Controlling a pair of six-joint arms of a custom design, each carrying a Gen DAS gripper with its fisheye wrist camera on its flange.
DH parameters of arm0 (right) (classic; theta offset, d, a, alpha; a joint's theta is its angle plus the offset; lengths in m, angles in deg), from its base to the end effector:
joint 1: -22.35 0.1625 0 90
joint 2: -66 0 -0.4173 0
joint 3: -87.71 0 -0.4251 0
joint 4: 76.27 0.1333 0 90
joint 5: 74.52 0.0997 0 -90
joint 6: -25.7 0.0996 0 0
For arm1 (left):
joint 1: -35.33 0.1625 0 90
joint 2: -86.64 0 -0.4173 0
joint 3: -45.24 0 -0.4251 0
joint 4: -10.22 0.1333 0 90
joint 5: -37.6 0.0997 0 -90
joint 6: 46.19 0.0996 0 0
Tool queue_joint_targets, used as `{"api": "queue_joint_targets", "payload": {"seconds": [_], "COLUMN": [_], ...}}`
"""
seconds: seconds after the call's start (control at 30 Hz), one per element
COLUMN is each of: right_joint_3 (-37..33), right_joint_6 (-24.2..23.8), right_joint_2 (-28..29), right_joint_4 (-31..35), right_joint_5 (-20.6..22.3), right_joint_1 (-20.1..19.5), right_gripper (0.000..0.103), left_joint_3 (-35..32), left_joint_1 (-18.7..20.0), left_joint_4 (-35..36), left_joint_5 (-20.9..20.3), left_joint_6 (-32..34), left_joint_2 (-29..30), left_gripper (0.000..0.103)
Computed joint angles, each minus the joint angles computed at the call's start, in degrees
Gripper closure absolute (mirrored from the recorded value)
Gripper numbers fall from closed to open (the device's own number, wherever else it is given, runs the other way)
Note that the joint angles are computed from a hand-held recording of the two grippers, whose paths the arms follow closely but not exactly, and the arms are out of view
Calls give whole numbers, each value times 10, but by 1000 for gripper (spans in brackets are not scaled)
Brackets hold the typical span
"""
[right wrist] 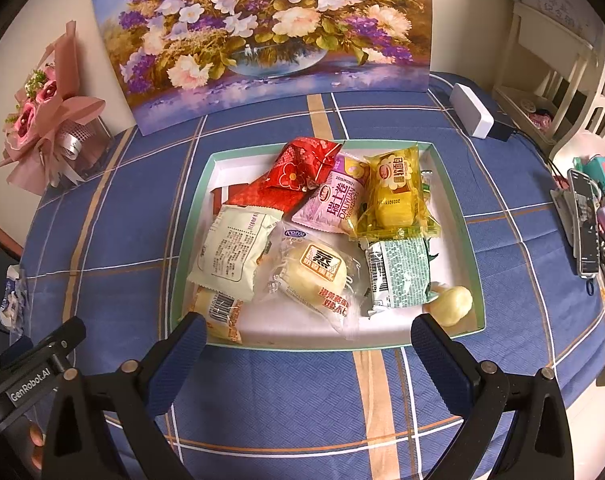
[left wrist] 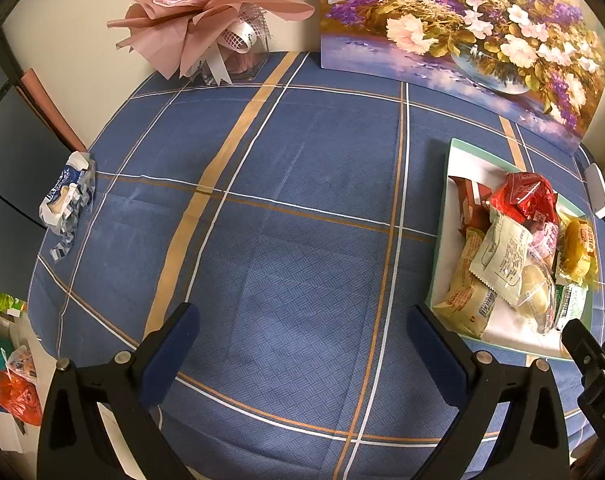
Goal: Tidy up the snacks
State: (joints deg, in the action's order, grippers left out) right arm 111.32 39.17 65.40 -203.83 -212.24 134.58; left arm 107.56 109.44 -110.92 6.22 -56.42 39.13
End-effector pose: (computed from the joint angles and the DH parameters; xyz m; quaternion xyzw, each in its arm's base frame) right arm 0.4040 -0.8308 -0.0391 0.0182 -0.9084 0.2332 0.3464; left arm -0.0099 -0.8322 0.3398 -0.0268 0.8655 -0.2301 0.4441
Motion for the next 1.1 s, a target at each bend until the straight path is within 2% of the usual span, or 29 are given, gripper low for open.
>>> {"api": "queue_joint_targets", "payload": {"seconds": [1.1], "right_joint_3": [-1], "right_joint_6": [-6], "right_joint_2": [1], "right_joint_4": [5], "right_joint_5": [0], "right_joint_1": [-1], "right_gripper": [0], "left_joint_3": [-2], "left_joint_1": [0], "left_joint_4": [1], "left_joint_5": [-1], "left_joint_6": [2], "left_joint_2": [1], "left_gripper": [0]}}
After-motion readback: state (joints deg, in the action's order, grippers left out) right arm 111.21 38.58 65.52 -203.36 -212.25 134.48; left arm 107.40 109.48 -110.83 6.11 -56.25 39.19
